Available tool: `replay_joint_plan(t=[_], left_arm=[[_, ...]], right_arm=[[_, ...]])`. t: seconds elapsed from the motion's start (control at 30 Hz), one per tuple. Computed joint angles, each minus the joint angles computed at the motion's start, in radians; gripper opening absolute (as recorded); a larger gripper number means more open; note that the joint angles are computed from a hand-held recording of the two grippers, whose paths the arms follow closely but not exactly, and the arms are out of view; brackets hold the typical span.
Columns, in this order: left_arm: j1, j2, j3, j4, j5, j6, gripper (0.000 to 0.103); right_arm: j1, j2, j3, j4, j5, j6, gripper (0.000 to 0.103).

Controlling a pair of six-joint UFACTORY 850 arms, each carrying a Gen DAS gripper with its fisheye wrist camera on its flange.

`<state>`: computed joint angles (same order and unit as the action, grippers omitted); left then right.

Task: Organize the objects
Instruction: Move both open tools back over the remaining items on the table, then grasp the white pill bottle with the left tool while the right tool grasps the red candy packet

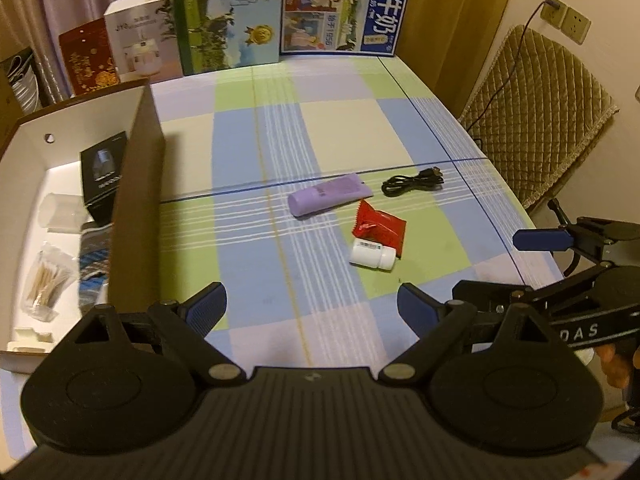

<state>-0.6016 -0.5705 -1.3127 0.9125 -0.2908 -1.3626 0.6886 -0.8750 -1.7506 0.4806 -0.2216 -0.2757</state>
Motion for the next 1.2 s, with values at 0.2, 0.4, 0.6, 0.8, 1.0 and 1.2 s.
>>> replay_joint_plan(t=[0.2,0.4,0.6,0.8,1.0,1.2], left_arm=[[-0.012,-0.077,-0.076,-0.078,-0.008,0.087,0.089],[-0.014,-0.150,-0.148,-0.141,-0.004,0.166,0.087],[-0.012,-0.212,-0.214,-0.225,-0.008,0.266,0.085],[-0.010,-0.269,-0.270,-0.270,-0.001,0.347,0.081],[-0.005,-0.331,-0.339,-0.320,-0.005,0.431,0.073],[0.004,-0.383,-0.405,-0.391,-0.018,0.531,0.069]], right_arm=[[-0.032,-0.018,-0.003,-0.032,0.014,0.052,0.097],[-0.054,-0.047,-0.027,0.002,0.023,0.016,0.096],[-0.071,-0.075,-0.055,0.082,0.019,-0.077,0.096],[-0.083,-0.110,-0.091,0.157,0.006,-0.172,0.083],[-0.093,-0.141,-0.127,0.122,-0.017,-0.131,0.070],[-0.104,-0.168,-0.164,0.068,-0.041,-0.064,0.063]])
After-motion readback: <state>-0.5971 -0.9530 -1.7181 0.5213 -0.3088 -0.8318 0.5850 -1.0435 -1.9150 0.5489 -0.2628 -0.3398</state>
